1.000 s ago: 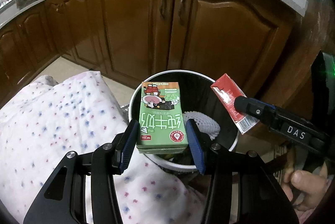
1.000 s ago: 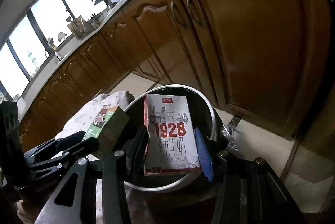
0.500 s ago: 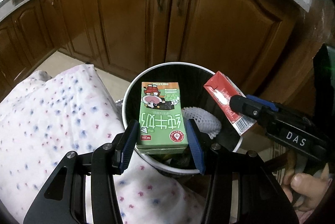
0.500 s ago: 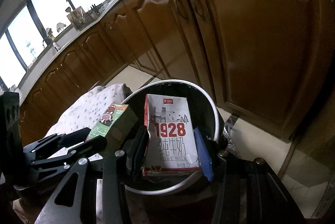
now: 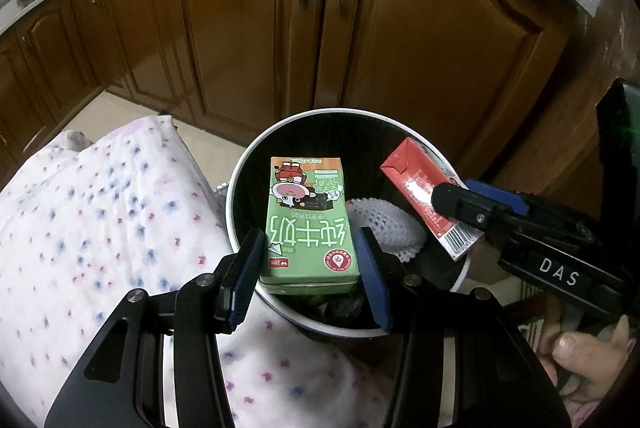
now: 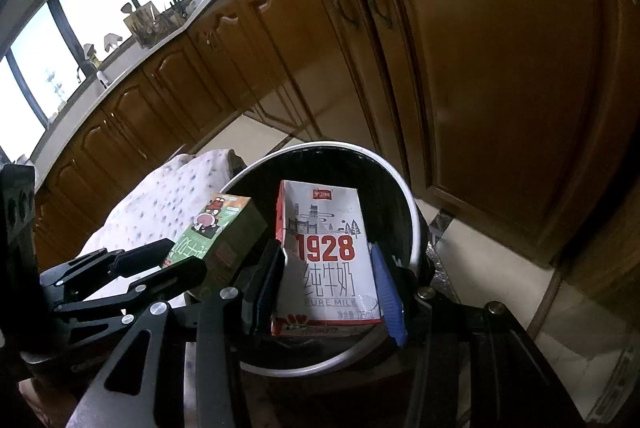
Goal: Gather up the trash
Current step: 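Open both tools to drop the cartons into the bin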
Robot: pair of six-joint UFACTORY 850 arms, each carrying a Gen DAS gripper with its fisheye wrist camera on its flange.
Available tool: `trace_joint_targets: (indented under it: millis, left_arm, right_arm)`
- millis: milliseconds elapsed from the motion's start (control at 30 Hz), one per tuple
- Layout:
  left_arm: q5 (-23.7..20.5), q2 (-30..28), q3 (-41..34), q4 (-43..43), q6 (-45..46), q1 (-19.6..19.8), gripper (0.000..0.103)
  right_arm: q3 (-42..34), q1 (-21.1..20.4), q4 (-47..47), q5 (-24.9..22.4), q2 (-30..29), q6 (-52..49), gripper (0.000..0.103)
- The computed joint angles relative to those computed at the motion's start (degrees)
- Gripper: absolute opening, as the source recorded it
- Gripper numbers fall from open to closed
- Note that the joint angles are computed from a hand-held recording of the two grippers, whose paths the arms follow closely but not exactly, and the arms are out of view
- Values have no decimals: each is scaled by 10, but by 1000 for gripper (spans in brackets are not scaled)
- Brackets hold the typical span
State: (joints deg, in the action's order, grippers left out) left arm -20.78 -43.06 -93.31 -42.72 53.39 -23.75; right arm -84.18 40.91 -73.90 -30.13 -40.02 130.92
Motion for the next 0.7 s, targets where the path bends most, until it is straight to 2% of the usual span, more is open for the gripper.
trace_joint_targets:
  millis: [300, 600, 633, 700]
  left_arm:
    - [1, -4, -3, 7, -7, -2, 47]
    - [2, -1, -2, 28, -26, -2, 48]
    - [3, 1, -1, 28, -26, -2, 49]
    - [11, 12, 13, 7, -8, 2, 58]
  right_arm:
    - [1, -3, 6, 7, 0, 0, 46]
    - [1, -2, 20, -5, 3, -4, 48]
    - [0, -1, 20, -7, 3, -3, 48]
    - [6, 2, 5, -10, 9, 17, 51]
